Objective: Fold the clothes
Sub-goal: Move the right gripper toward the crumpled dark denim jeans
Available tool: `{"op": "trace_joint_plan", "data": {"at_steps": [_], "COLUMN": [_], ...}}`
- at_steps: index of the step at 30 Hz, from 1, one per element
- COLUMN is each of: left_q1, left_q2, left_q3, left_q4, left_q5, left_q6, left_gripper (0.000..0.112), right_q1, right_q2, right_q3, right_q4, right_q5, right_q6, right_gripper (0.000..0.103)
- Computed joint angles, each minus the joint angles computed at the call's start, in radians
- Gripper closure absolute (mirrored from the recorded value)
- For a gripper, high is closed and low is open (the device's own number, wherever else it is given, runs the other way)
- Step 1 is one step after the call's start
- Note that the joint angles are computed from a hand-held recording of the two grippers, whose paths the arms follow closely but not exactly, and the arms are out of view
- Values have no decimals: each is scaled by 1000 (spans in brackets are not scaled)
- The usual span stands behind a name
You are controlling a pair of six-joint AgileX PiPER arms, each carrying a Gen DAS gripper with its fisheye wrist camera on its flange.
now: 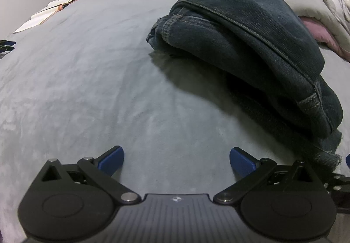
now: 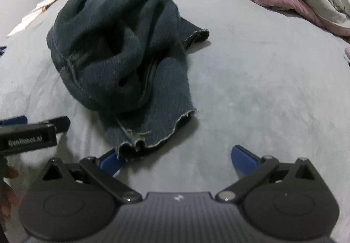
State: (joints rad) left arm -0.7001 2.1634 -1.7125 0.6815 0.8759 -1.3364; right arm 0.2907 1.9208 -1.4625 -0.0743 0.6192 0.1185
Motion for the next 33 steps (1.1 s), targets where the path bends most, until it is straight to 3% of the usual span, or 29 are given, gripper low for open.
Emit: {"op": "trace_joint_plan", "data": {"at_steps": [10, 14, 24, 33], "left_q1": [-7, -10, -6, 13], "left_q2": [-3, -13, -1, -19], "left_q3": [16, 33, 4, 1], "left_q4": [25, 39, 27, -2], "left_q5": [-9, -20, -9, -39], "left_q6": [-2, -17, -9, 7], "left_gripper": [9, 9, 9, 9], "right_q1": [54, 63, -9, 27], "right_q2": [-23, -51, -69, -194], "right_q3": [109, 133, 85, 231], "right_q4": [-118, -114, 176, 213], "right_q5": [-118, -109, -59, -131], "right_q6": [137, 135, -110, -104], "right_gripper": [0, 0, 0, 0]}}
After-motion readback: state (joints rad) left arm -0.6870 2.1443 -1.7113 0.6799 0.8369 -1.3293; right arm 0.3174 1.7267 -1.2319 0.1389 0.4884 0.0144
